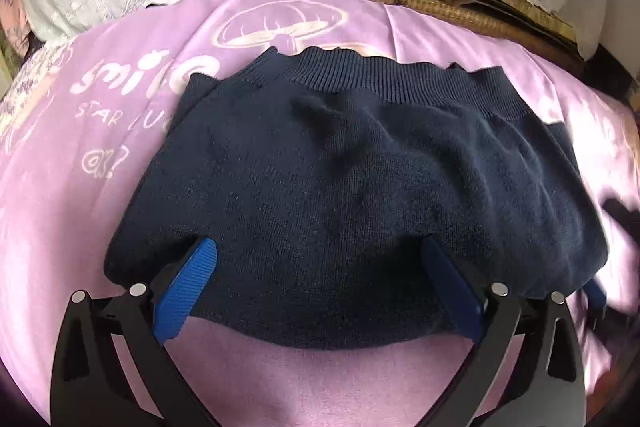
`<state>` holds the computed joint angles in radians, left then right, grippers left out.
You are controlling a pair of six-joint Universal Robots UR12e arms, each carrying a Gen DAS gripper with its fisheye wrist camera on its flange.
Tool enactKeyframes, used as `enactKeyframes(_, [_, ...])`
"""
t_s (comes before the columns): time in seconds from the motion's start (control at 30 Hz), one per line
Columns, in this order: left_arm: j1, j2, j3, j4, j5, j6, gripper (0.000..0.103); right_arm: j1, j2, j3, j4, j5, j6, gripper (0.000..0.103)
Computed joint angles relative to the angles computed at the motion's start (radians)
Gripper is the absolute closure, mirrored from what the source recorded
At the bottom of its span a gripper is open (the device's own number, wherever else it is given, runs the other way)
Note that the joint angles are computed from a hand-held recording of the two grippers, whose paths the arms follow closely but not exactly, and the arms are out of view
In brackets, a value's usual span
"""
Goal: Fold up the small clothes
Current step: 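Grasp one side edge of the folded cardigan with the right gripper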
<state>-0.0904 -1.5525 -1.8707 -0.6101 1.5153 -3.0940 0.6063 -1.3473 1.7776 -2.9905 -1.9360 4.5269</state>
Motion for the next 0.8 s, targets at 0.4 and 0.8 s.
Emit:
enactKeyframes(0.4, [-0.027,-0.048,0.054,-0.014,0.091,-0.037,0.004,-0.017,0.024,0.013,-0.053,-0.072,-0.026,0.075])
enactKeyframes(0.8, [0.020,-0.009,0.011,0.088,0.022,-0.056,0.005,0.006,0.037,-0.031,-0.088,-0.104,-0.183,0.080])
